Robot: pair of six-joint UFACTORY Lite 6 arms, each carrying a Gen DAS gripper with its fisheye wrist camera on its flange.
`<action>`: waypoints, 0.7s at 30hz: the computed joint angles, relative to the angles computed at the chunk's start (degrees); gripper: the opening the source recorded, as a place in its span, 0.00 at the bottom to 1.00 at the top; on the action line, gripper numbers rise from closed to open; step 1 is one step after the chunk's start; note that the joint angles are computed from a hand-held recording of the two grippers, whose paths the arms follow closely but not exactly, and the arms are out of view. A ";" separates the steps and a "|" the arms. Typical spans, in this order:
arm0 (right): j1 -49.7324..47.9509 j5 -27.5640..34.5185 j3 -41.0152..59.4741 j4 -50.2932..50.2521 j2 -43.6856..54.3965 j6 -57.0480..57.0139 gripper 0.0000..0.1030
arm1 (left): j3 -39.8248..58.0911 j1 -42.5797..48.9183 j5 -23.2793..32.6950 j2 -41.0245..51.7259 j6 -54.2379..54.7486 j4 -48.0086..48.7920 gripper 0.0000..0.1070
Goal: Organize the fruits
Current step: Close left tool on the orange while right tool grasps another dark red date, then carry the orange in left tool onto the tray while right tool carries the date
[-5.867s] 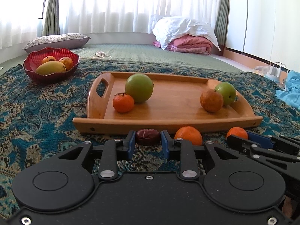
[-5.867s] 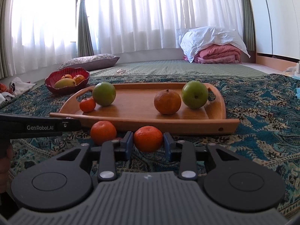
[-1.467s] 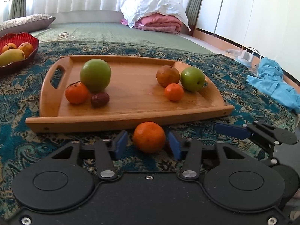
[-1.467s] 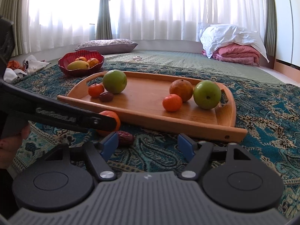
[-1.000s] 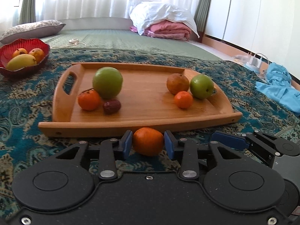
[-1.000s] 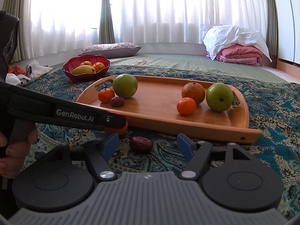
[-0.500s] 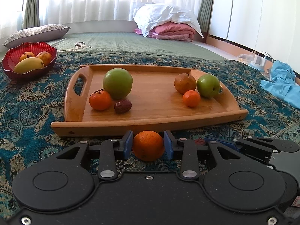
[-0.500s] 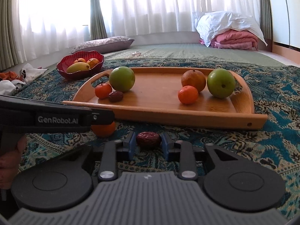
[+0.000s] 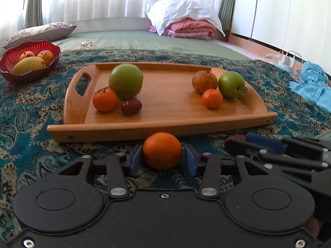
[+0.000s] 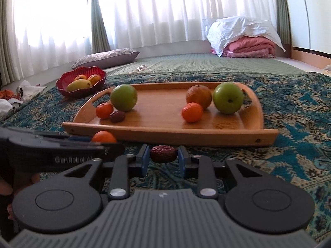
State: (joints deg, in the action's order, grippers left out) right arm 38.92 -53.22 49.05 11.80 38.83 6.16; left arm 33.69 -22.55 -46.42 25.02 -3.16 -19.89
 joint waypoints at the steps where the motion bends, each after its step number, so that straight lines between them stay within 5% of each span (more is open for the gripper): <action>1: -0.12 -0.11 -0.05 0.30 -0.08 -0.12 0.33 | 0.01 -0.30 -0.41 0.15 -0.03 -0.56 0.35; 10: -0.48 -0.01 1.65 3.41 -0.51 -2.15 0.33 | -0.76 -3.27 -1.67 -4.52 4.74 -6.76 0.35; 21: -3.04 5.57 11.10 10.15 2.94 -6.66 0.33 | 8.92 -0.20 5.40 -1.29 7.19 -8.84 0.35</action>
State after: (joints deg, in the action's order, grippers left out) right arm 35.88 -47.65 60.15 21.95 41.78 -0.49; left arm 42.62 -22.75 -41.01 23.73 4.03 -28.73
